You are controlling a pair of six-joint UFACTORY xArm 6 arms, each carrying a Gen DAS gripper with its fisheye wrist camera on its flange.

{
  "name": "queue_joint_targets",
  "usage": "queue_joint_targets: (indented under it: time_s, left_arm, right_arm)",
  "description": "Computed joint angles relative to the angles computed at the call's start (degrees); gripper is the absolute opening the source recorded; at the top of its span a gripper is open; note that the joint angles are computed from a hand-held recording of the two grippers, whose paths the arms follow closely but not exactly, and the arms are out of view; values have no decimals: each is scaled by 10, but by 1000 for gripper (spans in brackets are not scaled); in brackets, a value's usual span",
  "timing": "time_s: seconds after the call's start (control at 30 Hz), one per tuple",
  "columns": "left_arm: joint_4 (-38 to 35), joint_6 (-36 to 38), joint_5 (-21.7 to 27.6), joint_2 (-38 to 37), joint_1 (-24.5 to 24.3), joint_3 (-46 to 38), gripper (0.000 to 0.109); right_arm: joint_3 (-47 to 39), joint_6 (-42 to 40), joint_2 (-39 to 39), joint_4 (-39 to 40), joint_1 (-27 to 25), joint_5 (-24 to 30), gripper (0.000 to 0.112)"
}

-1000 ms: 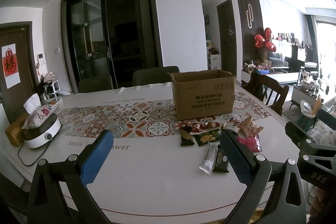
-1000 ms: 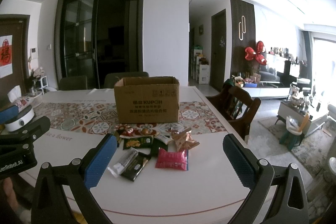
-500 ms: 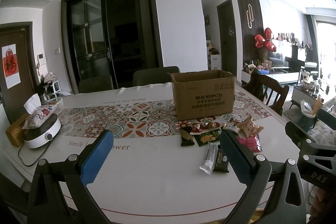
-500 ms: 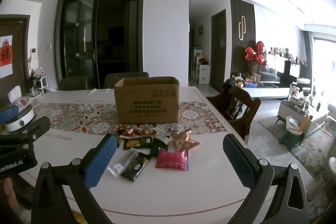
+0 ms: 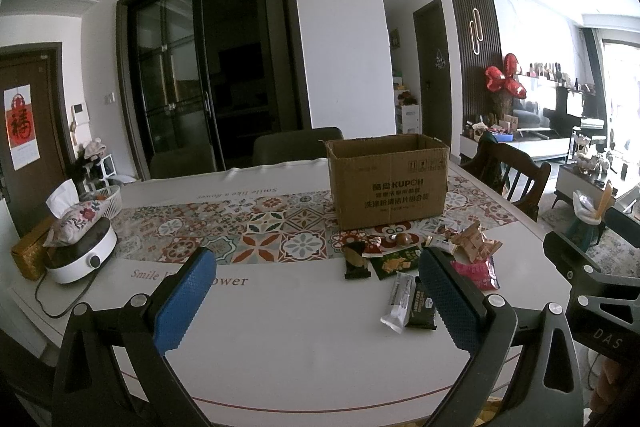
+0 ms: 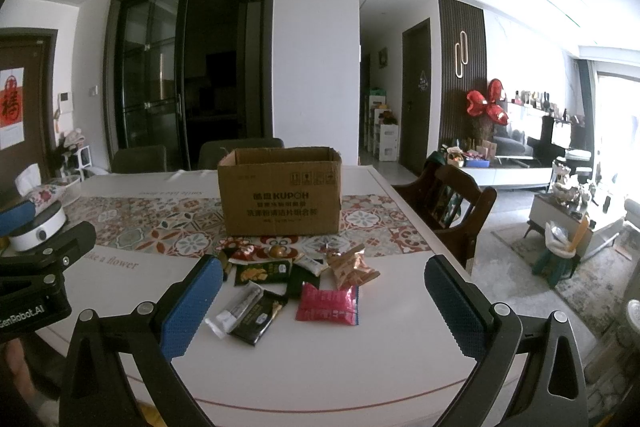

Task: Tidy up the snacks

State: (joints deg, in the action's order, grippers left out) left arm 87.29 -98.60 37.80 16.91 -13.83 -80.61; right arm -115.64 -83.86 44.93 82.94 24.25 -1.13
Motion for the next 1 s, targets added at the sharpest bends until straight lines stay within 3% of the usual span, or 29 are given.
queue_joint_targets:
  time_s: [0.37, 0.47, 0.77, 1.0]
  left_arm:
    - [-9, 10, 0, 1, 0, -3, 103]
    - [-29, 35, -3, 5, 4, -13, 103]
    - [-79, 111, -43, 63, 20, -71, 103]
    - [-154, 224, -77, 137, 31, -150, 96]
  right_arm:
    - [2, -4, -1, 4, 0, 0, 102]
    - [7, 43, -2, -42, -1, 2, 102]
    - [-10, 301, 37, -299, -23, 36, 102]
    - [-147, 532, 137, -532, -52, 130, 102]
